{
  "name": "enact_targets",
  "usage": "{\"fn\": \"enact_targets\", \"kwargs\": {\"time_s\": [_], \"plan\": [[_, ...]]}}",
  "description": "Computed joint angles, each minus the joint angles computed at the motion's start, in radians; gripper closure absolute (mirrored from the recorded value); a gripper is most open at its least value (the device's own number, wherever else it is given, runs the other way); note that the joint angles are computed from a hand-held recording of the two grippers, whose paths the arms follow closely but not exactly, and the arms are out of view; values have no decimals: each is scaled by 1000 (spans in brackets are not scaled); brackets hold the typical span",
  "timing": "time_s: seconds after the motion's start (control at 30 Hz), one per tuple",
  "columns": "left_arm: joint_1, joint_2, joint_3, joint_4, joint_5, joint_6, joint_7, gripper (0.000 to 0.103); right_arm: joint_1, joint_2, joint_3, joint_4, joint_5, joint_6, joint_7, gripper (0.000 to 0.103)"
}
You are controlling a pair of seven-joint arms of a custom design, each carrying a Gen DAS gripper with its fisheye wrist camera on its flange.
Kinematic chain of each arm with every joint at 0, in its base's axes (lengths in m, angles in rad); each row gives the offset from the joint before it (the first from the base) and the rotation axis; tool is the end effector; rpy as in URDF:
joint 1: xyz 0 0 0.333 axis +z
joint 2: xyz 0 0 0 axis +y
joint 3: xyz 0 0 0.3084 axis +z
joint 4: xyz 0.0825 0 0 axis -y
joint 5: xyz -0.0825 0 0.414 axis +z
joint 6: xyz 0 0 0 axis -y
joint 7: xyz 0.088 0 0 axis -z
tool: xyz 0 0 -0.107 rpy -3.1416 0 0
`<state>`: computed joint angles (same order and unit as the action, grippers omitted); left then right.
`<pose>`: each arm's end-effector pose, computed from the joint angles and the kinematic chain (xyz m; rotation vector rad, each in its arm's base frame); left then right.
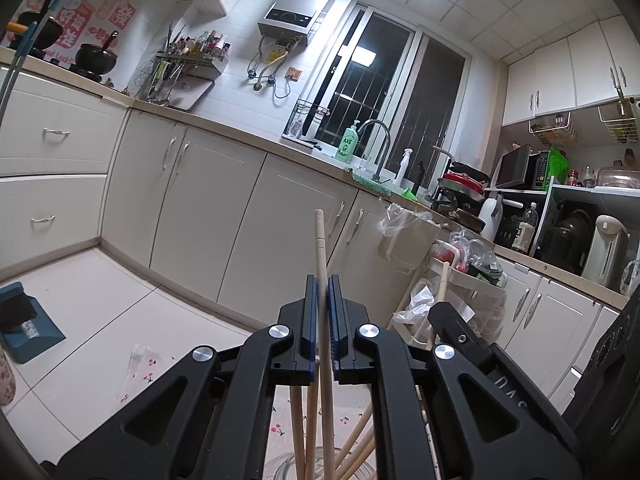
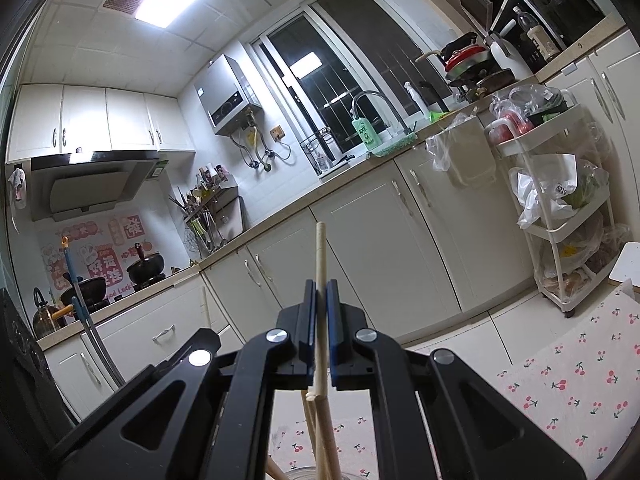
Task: Organize utensils
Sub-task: 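Lower both held sticks into the jar opening, then open the left gripper while the right gripper opens, releasing sticks into the jar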
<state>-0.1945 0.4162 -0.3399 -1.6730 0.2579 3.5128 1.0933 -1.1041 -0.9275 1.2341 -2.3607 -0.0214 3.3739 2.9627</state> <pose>0.6216 -0.3499 0.5337 -1.3084 1.6561 -1.7917 0.4987 0.2073 0.5361 -0.7580 1.5810 -0.9158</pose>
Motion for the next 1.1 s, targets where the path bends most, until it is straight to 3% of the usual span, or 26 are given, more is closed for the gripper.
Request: {"fn": "enact_targets", "kwargs": {"time_s": [0.23, 0.5, 0.9, 1.1], "plan": [[-30, -35, 36, -57, -32, 21, 37, 98, 26, 11, -11, -16, -5, -1, -10, 97], [-28, -70, 38, -105, -32, 19, 48, 98, 95, 27, -40, -52, -14, -17, -39, 97], [41, -151, 3, -200, 75, 13, -24, 96, 199, 38, -97, -89, -40, -63, -72, 96], [81, -203, -13, -255, 153, -2, -100, 87, 257, 55, -131, -97, -69, -89, -93, 96]]}}
